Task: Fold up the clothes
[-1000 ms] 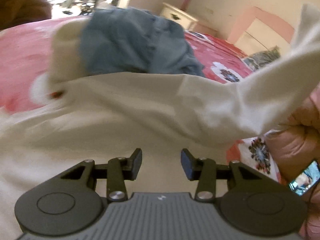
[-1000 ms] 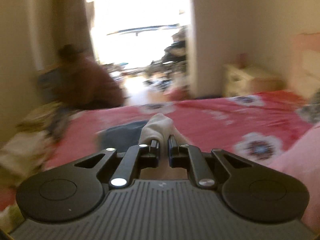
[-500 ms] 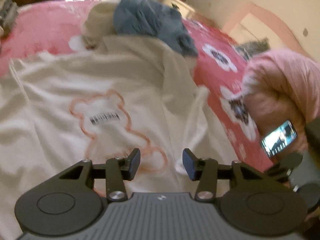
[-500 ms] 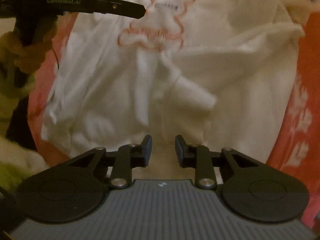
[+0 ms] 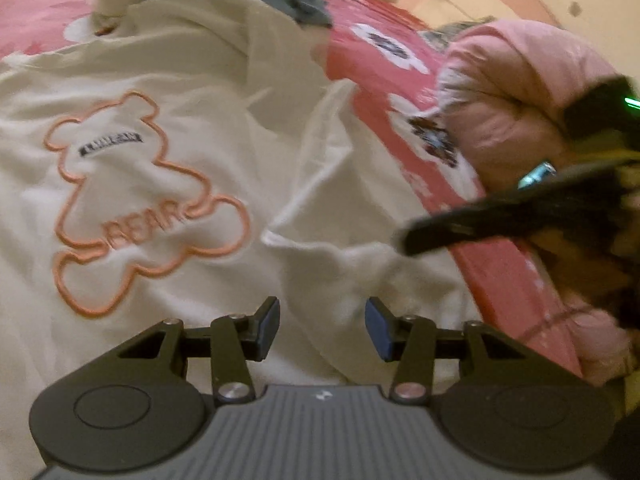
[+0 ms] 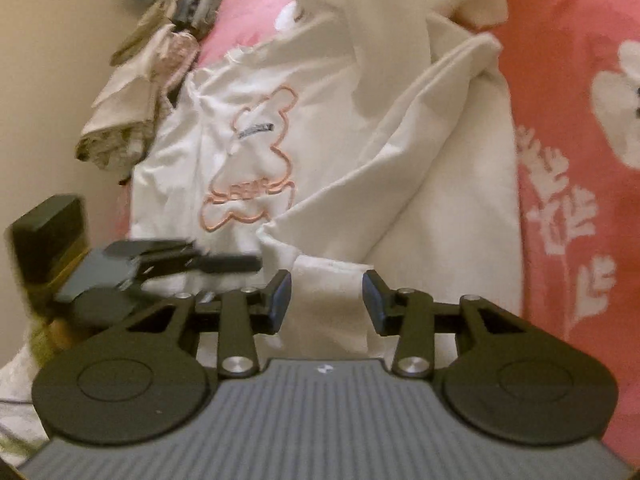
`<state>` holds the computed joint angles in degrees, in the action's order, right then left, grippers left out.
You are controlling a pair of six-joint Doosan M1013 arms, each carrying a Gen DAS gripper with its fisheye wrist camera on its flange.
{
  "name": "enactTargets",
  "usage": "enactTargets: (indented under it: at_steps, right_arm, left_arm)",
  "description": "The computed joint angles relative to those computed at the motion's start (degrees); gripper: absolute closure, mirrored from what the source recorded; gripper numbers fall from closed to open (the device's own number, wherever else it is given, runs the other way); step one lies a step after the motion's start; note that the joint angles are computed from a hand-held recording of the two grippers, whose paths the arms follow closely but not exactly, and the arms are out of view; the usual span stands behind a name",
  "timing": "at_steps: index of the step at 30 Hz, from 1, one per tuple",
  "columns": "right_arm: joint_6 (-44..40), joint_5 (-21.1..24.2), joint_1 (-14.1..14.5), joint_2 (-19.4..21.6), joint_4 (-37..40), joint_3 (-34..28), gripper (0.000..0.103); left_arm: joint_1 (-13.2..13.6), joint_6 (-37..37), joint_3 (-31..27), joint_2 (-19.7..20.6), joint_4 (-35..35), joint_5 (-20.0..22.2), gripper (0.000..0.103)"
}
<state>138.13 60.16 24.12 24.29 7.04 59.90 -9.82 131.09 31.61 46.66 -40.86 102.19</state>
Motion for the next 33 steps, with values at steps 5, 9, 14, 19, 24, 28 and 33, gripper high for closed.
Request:
enactTargets:
  at_steps: [5, 9, 14, 19, 24, 28, 33]
  right_arm:
    - [-2.8, -1.1, -0.8, 1.3, 5.0, 1.2, 0.064]
    - [-3.3, -3.4, -1.0, 0.3, 10.2, 3.7, 0.094]
    - [3.5, -10.5, 1.2, -4.9, 5.9, 9.5, 0.101]
    - [16.8, -15.5, 4.2, -10.6, 0.6, 16.8, 0.101]
    - [34.3, -17.6, 7.3, -12.7, -1.2, 23.0, 0.101]
    - [39.9, -21.1, 8.5, -12.5, 1.8, 26.0, 0.1]
    - [44.0, -17.3, 11.1, -13.1, -15.4, 23.4, 0.097]
  left_arm:
    - [0.4, 3.8, 1.5, -0.7, -0.5, 2.3, 0.055]
    - [0.4, 4.8, 3.0, -1.5, 0.4, 2.3, 0.055]
    - [1.3, 2.2, 2.9, -1.4, -1.9, 2.6, 0.055]
    - [2.0, -1.0, 3.0, -1.4, -4.5, 3.6, 0.055]
    - [1.6, 0.5, 5.4, -2.8, -2.7, 2.8, 0.055]
    - [0.8, 1.2, 6.5, -3.4, 0.9, 1.8, 0.055]
    - [0.2, 1.7, 7.1, -3.6, 2.1, 2.5, 0.055]
